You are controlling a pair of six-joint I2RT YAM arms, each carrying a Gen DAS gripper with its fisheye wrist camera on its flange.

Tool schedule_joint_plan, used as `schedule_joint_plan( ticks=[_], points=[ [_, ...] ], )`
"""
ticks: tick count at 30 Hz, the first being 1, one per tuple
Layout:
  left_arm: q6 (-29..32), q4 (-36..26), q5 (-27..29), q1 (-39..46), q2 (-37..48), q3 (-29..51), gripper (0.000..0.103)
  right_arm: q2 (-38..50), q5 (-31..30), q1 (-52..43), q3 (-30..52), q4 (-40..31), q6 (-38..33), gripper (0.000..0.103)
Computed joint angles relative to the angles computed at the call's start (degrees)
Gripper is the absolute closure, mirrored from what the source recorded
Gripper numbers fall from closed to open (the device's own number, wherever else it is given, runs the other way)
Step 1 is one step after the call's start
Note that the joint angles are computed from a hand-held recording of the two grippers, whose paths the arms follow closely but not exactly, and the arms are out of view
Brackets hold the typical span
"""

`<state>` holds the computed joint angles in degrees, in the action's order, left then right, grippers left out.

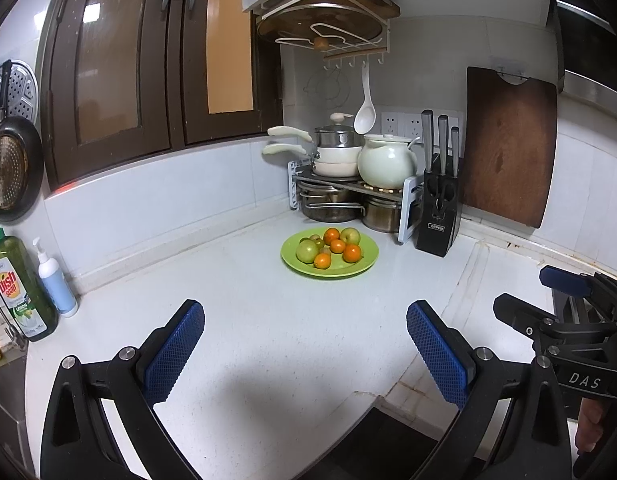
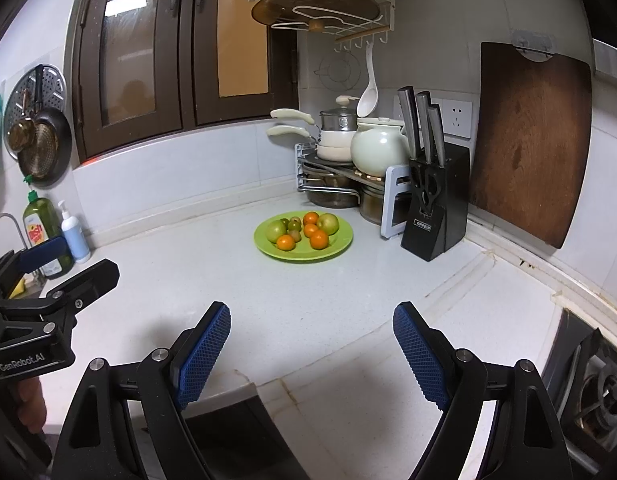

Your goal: Organize fruits

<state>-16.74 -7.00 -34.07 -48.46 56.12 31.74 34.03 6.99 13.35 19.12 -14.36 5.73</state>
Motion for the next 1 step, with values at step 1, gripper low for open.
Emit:
schedule_joint_plan(
  ticks=[1],
  points=[
    [0.1,0.0,0.2,0.1,0.0,0.0,0.000,0.1,0.1,0.1,0.1,0.0,0.0,0.019]
  ],
)
